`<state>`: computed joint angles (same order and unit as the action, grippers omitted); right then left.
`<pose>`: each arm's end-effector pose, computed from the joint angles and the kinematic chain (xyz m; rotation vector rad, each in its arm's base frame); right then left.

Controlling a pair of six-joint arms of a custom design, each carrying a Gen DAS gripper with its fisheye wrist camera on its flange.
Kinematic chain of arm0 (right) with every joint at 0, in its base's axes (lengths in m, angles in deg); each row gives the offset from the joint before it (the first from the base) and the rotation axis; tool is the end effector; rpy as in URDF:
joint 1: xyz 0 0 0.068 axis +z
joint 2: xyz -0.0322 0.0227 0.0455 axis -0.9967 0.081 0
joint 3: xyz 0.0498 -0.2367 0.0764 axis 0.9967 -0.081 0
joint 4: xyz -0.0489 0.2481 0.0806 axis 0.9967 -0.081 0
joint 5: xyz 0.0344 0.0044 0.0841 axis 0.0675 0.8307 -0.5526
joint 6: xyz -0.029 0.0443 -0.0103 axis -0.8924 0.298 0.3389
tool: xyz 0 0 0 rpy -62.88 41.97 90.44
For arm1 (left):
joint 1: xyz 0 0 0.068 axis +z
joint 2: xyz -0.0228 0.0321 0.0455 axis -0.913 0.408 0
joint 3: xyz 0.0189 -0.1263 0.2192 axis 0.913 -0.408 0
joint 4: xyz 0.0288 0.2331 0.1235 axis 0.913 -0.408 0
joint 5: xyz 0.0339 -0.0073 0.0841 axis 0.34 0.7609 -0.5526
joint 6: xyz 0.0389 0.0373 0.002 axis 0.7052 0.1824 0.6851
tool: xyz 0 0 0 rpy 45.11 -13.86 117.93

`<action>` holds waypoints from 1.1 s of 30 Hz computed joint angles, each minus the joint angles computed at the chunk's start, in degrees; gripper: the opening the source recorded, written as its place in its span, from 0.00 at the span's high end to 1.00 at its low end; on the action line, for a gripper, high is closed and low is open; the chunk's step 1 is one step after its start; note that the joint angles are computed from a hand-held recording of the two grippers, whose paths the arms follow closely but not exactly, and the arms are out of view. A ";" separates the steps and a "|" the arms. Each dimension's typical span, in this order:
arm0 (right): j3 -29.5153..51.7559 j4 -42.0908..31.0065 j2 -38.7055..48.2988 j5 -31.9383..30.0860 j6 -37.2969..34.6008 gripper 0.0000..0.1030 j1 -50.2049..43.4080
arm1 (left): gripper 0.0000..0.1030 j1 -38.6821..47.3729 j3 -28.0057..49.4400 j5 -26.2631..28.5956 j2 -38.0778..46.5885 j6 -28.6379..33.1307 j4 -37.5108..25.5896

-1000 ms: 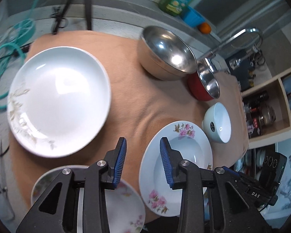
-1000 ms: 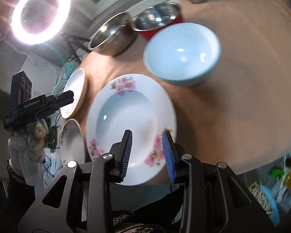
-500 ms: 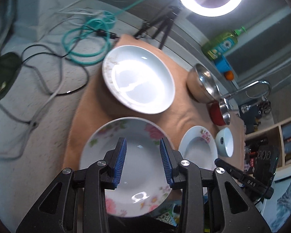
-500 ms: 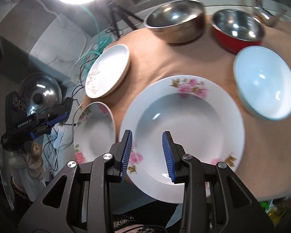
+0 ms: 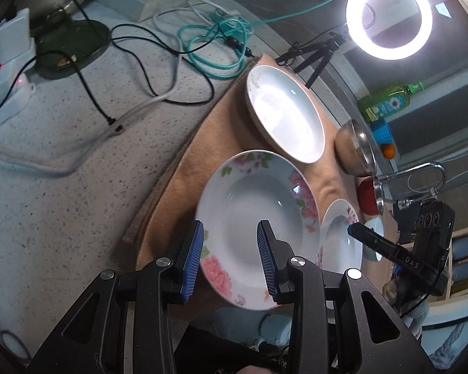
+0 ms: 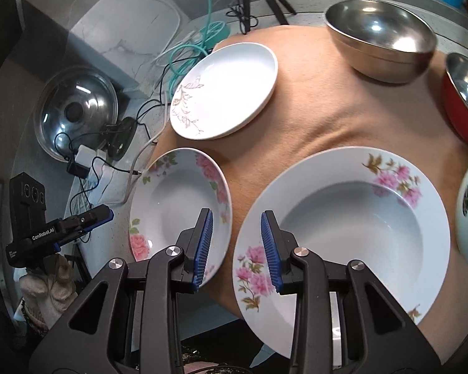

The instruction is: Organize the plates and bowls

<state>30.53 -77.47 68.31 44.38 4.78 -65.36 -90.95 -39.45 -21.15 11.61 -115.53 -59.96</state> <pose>0.2798 0.1157 0.1802 -0.2766 2.6344 0.6996 0.2311 -0.1171 0.1643 -0.4096 2.6459 -0.7597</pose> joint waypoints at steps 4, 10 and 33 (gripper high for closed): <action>3.28 -0.39 4.21 -0.65 -0.79 0.68 0.77 | 0.67 -0.44 -1.51 -0.47 -0.26 -1.01 1.05; 7.04 -1.20 9.15 -1.22 -1.73 0.74 1.08 | 0.67 0.11 -3.82 0.63 -0.47 -1.72 2.94; 14.53 -4.65 18.53 -0.89 -4.91 0.90 3.49 | 0.83 0.89 -6.80 4.45 2.58 -4.65 8.87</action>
